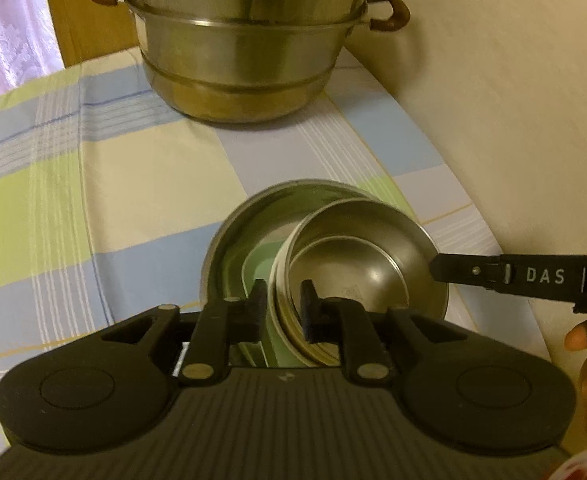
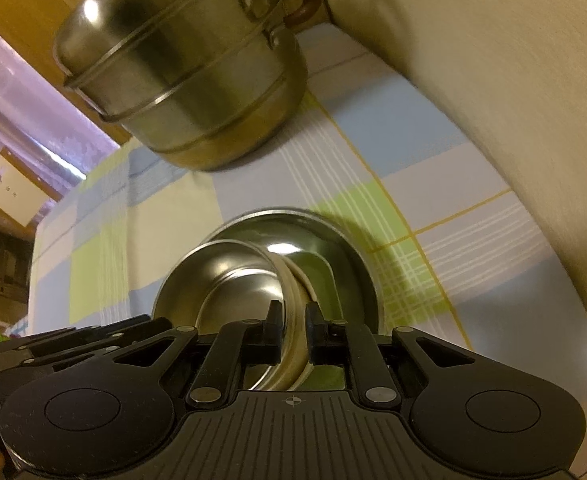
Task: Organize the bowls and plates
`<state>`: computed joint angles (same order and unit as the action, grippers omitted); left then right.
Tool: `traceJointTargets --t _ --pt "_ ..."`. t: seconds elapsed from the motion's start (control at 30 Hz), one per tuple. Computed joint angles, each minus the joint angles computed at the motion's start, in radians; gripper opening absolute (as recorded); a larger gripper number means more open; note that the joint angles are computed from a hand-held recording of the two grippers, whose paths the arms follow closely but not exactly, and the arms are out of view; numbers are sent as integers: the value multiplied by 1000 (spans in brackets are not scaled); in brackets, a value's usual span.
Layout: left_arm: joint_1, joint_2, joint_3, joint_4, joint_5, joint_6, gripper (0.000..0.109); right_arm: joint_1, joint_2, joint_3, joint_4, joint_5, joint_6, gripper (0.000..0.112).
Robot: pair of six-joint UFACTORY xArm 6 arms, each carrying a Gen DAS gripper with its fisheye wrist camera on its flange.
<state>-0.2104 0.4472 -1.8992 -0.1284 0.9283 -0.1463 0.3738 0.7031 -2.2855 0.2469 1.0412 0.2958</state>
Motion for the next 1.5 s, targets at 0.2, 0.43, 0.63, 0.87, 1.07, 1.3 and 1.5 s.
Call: traceJointTargets --t 0.2,0.43,0.63,0.87,1.07,1.3,1.5 --pt "-12 -139 166 81 -118 -32 21 12 -240 366 -17 -253 -90 46" --pt "-58 -397 462 275 -240 -186 29 44 -526 778 -7 -477 -206 48" --pt "-154 -602 655 536 -237 -437 39 78 -737 1052 -14 -566 -294 48" --pt "-302 -784 791 654 -148 -713 39 97 -934 1266 184 -580 -480 48" --pt "-463 -881 832 738 54 -929 39 88 -1056 1362 216 -484 -548 48" --pt "-602 -948 864 737 196 -1065 39 88 -1193 1478 232 -437 -580 48" --pt "-657 -973 888 716 224 -1085 39 90 -1269 1530 231 -411 -562 48"
